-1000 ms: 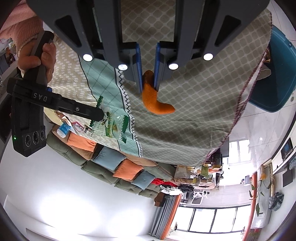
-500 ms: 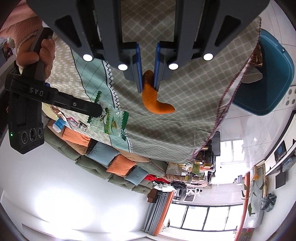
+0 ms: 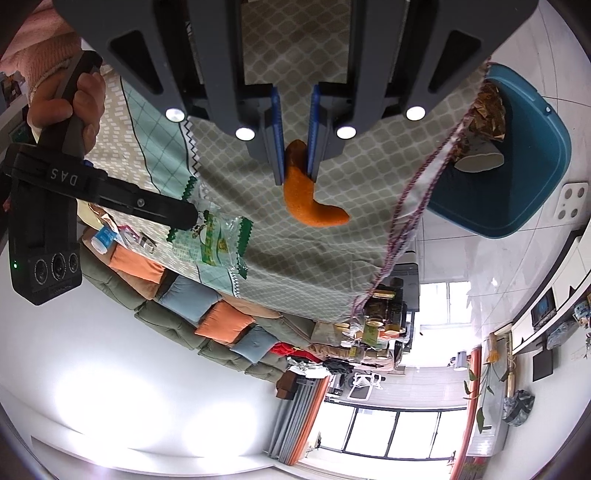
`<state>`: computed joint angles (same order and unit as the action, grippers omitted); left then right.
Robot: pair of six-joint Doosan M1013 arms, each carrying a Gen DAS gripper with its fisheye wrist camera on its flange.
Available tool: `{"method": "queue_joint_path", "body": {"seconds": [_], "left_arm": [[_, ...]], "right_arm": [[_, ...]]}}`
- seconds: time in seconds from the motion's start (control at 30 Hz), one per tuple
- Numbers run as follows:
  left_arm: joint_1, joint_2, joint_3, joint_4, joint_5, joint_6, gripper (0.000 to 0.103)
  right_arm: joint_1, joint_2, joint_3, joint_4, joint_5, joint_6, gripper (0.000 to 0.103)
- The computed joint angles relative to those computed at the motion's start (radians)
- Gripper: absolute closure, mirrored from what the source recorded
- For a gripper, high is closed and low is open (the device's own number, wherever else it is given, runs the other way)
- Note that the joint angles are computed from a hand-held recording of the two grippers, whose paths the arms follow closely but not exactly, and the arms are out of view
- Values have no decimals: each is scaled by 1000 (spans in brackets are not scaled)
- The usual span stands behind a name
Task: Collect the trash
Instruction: 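Carry the orange peel and green wrapper toward the teal bin with both grippers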
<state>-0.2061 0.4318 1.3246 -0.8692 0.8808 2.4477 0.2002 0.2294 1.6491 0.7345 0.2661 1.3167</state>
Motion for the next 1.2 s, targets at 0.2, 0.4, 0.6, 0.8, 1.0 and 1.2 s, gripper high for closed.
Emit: {"method": "queue_joint_path", "body": {"seconds": [0.2,0.4,0.6,0.8,1.0,1.2], "left_arm": [[11,-2,3,0,-12,-7,90],[21,-5,8,-3,-22,-8,90],[26,-10,13,-2,-33,-13,90],[29,-14,16,5,-47,-25,90],[35,-12,17,9,-60,-36,90],[37,-15,20,15,-71,-50,90]], "right_arm": [[4,12,-16,19,17,-27,86],[5,23,-31,46,31,-58,86],[5,30,-40,72,41,-90,86],[7,38,-50,87,49,-107,86],[8,46,-61,101,62,-128,86],[13,58,-77,93,75,-127,86]]}}
